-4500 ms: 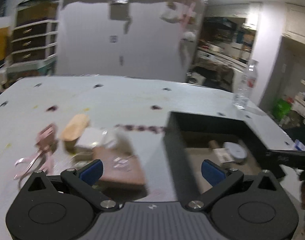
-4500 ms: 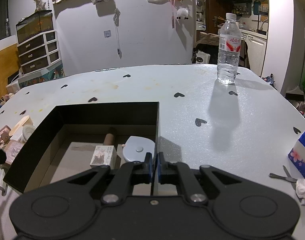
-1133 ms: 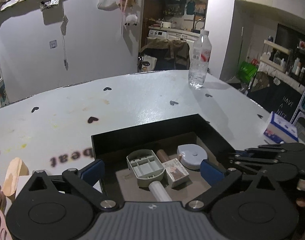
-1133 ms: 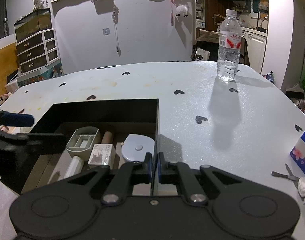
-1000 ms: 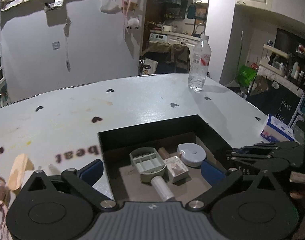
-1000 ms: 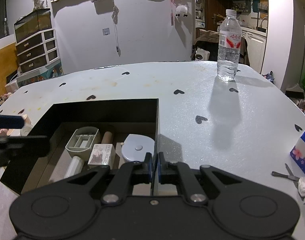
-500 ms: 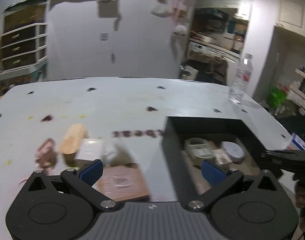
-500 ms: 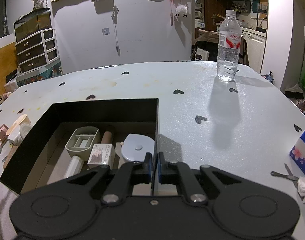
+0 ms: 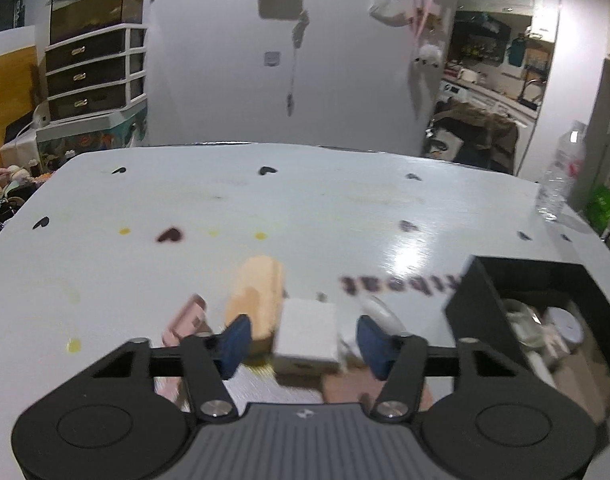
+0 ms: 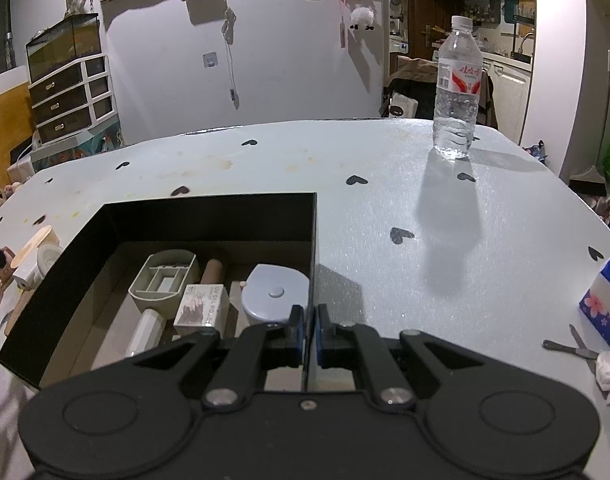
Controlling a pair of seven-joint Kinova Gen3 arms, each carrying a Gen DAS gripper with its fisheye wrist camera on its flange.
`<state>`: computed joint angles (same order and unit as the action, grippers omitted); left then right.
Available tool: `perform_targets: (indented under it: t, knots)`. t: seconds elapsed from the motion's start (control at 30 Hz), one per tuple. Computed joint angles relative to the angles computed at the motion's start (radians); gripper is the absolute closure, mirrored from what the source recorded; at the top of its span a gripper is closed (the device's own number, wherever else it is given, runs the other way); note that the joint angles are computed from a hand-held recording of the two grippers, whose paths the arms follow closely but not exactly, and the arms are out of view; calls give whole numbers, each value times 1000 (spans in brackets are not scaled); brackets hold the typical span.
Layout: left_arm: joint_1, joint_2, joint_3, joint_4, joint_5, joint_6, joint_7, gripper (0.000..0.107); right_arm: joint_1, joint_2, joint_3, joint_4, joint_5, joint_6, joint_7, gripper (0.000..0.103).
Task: Organize rigid objects
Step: 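Grasp the wooden brush block with the left tool, then carry the wooden block into the black box and release it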
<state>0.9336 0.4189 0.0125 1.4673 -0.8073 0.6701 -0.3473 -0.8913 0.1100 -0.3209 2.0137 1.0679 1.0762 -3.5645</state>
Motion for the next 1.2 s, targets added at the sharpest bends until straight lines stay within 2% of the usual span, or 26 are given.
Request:
perform_targets:
  t: [0.23, 0.43, 0.5, 0.6, 0.67, 0.9, 1.03, 1.13, 1.2]
  knots:
    - [-93, 97, 18, -155, 136, 38, -173, 56, -3, 9, 3, -14, -9, 6, 9, 97]
    - [-82, 187, -30, -281, 191, 122, -263, 57, -4, 14, 8, -19, -16, 4, 16, 97]
    - [-84, 195, -39, -290, 209, 137, -279, 57, -4, 14, 9, -18, -16, 3, 17, 97]
    - [-87, 187, -49, -271, 219, 137, -294, 59, -3, 14, 10, -19, -18, 0, 19, 97]
    - [-91, 175, -49, -250, 223, 131, -309, 67, -4, 14, 10, -19, -18, 0, 19, 97]
    - [-90, 122, -54, -164, 199, 128, -305, 67, -4, 16, 11, -18, -16, -1, 16, 97]
    - [-95, 95, -45, -117, 191, 131, -282, 60, -5, 16, 11, -18, -17, 0, 14, 97]
    - [-100, 80, -35, -95, 185, 134, -267, 60, -5, 16, 11, -18, -16, -2, 13, 97]
    - [-91, 76, -38, -89, 170, 141, -236, 66, -5, 16, 11, -18, -16, -1, 14, 97]
